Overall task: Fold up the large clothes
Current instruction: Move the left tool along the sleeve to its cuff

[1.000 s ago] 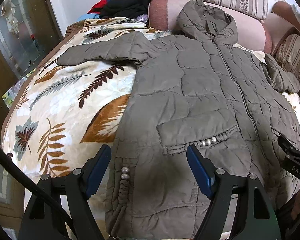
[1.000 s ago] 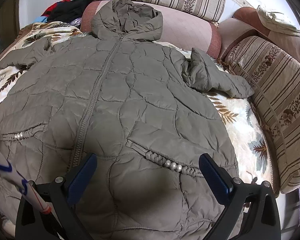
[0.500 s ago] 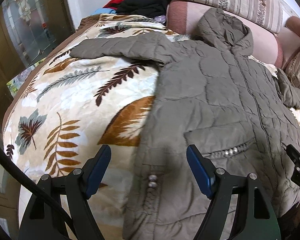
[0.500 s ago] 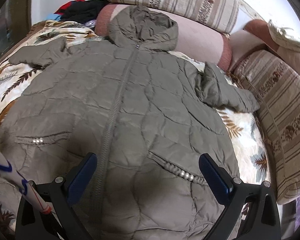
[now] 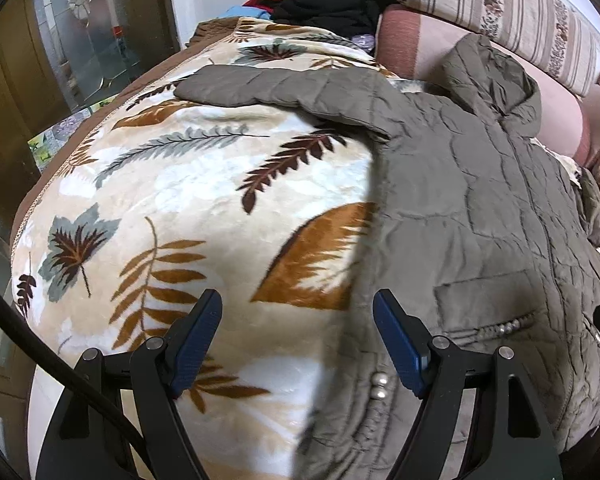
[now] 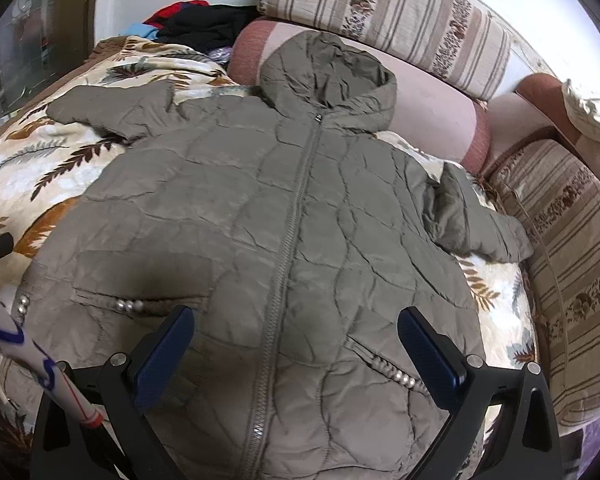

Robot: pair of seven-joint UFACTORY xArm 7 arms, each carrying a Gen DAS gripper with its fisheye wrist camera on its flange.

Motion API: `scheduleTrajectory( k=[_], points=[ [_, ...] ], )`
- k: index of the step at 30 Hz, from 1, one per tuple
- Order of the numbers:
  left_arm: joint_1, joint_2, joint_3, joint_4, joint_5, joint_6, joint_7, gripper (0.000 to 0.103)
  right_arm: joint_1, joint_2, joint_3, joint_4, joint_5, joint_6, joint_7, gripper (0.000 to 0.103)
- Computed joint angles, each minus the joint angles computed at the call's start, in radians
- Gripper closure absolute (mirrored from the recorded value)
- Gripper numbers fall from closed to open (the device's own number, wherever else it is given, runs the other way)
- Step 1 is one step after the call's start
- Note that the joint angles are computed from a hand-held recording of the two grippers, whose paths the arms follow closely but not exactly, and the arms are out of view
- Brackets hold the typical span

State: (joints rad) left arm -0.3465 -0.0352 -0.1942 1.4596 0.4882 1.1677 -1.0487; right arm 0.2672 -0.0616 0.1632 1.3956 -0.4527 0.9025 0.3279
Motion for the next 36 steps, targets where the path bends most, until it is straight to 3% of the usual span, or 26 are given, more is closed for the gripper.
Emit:
scheduleTrajectory(
  k=[9,17,26,30,36],
  points=[
    [0.048,0.009,0.039,0.012,-0.023,-0.015,0.037,0.026,0.027,0.050,0.000,0.066,0.031,0.001,-0.035,0.000],
    [0.150,0.086,0.121,0.112,-0.115,-0.086,0.112,0.026,0.023,0.071,-0.019,0.068,0.060,-0.005,-0.034,0.000],
    [0.329,0.319,0.203,0.349,-0.459,-0.235,0.273,0.026,0.005,0.109,-0.042,0.073,0.112,-0.011,-0.046,0.000],
    [0.431,0.404,0.187,0.390,-0.662,-0.342,0.361,0.026,0.004,0.137,-0.049,0.083,0.104,-0.019,-0.053,0.000],
    [0.501,0.513,0.154,0.448,-0.817,-0.431,0.434,0.026,0.013,0.205,-0.062,0.133,0.102,0.018,-0.056,0.000]
  ],
)
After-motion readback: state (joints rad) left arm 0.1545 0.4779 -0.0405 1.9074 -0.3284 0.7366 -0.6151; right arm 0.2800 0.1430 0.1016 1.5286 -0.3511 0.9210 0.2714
